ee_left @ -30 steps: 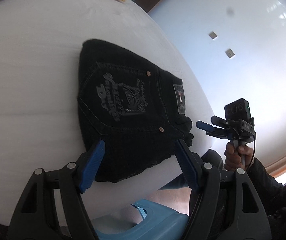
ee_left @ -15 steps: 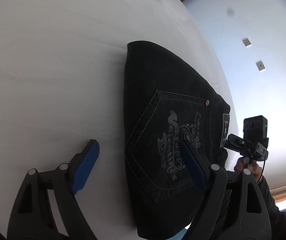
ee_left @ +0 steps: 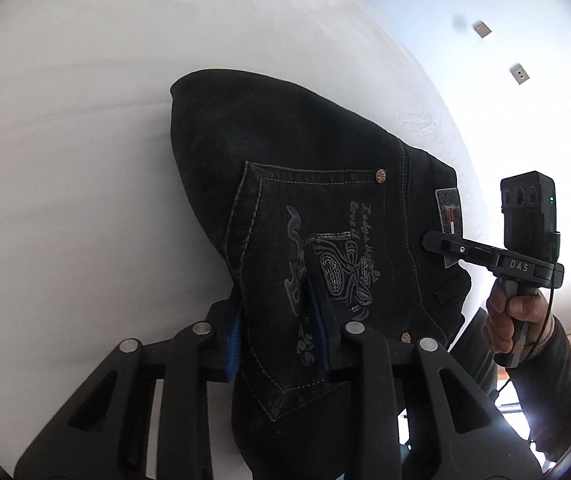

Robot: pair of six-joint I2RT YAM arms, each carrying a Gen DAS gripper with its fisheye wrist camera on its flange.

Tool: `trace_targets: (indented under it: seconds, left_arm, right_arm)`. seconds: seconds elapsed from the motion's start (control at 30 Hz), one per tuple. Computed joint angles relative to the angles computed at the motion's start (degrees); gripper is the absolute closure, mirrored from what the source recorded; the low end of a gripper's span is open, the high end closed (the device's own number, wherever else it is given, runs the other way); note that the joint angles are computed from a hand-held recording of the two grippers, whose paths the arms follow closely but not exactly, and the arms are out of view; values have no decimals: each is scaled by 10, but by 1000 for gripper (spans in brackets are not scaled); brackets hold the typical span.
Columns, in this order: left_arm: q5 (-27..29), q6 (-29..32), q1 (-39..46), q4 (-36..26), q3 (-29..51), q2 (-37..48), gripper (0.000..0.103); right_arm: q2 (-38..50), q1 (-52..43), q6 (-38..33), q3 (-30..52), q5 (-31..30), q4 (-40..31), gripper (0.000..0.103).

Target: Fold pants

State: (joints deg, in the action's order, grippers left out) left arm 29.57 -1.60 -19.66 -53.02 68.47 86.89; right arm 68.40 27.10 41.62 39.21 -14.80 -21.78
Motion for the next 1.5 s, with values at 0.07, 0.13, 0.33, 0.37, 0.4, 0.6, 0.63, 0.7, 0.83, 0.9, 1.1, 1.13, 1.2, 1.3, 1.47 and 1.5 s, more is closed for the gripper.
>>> trace_targets:
  seconds: [0.07,0.13,0.33,0.37,0.4,0.6,0.63,0.7,0.83,0.9,1.1,1.13,1.2,1.3,1.47,1.5]
  left_arm:
    - [13,-5,6,-5,12,-7,85]
    - [18,-5,11,-16,34,-11,85]
    - [17,7,28,-47,135,27,85]
    - [18,10,32,-53,154,37,85]
    - [17,14,34,-59,182,52,85]
    - [1,11,29,-56,299,157,85]
    - [-4,6,25,-48,305,171,85]
    - [-8,5,24,-48,337,214,85]
    - [-40,1,12,-19,335,273,83]
    - [-41,-13,18,17,292,267,72]
    - [-28,-68,55,97,174,210,33]
    - [-41,-68,59,102,158,197,31]
    - [-64,-76,64,120,109,131,17]
    - [-160,-83,45,141,51,8,0]
    - [-393,-80,-55,113,73,-160,0]
    - [-438,-69,-80,96,98,-176,0]
  right_arm:
    - [-12,11,-7,14,22,-15,82]
    - [-19,11,-12,31,25,-27,84]
    - [12,-13,-59,112,22,-57,84]
    - [21,-23,-70,126,17,-58,84]
    - [31,-32,-79,139,15,-59,84]
    - [131,-116,-124,219,-31,-45,84]
    - [154,-127,-131,233,-38,-45,84]
    - [190,-144,-138,244,-48,-41,84]
    - [247,-161,-142,236,-48,-24,76]
    - [234,-174,-125,189,-61,32,64]
    - [184,-208,-99,126,-99,77,43]
    - [161,-208,-90,121,-80,62,38]
    - [120,-192,-73,123,-28,27,34]
    - [49,-128,-69,159,108,-80,26]
    - [4,91,-52,297,449,-252,8]
    - [14,141,-43,339,526,-297,2]
